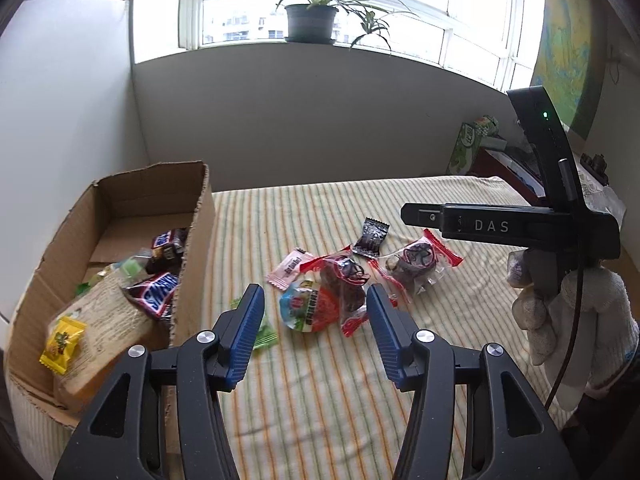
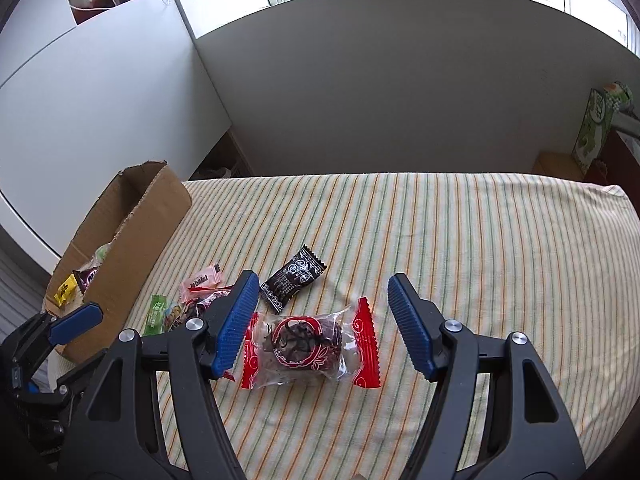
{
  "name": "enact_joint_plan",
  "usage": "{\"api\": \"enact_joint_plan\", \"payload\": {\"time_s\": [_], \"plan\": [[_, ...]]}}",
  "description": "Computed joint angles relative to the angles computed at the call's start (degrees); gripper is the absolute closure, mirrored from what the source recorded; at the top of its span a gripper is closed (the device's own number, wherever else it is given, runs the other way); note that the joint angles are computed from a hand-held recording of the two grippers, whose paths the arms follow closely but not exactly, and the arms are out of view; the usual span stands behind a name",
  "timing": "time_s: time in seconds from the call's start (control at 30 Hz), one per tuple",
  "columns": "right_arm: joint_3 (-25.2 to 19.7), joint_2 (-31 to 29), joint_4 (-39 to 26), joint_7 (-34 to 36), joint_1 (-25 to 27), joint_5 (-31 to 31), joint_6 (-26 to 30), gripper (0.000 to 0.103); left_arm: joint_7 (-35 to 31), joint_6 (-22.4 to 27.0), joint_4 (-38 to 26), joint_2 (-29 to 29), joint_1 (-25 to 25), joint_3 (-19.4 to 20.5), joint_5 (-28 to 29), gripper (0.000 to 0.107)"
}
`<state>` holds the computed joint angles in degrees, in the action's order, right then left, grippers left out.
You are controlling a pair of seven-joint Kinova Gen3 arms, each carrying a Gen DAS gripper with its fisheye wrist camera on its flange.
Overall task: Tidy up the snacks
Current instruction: 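Move the left gripper to a red-sealed packet while the right approaches another red-sealed packet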
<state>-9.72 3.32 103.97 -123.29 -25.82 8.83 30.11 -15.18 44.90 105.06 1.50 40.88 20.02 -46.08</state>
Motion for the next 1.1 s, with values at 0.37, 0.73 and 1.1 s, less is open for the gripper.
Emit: {"api": "enact_joint_plan", "payload": {"time_s": [0.37, 0.73, 1.1], "plan": [[-0.2, 1.6, -0.8, 9.0, 1.6, -7.6, -1.7, 0.039, -0.6, -0.1, -1.0, 1.8, 1.2, -1.2, 1.4, 0.055], [-0.5, 3.3, -1.6, 16.2, 0.8, -10.3, 2.7, 0.039, -2.4, 0.3, -1.8, 2.4, 2.1, -1.7, 2.2, 0.055], [0.6, 4.1, -1.4, 6.0, -4.5, 3.0, 5.3, 0.041, -5.7, -2.8, -1.7, 2.3, 0.0, -3.0, 6.9, 0.055]]}}
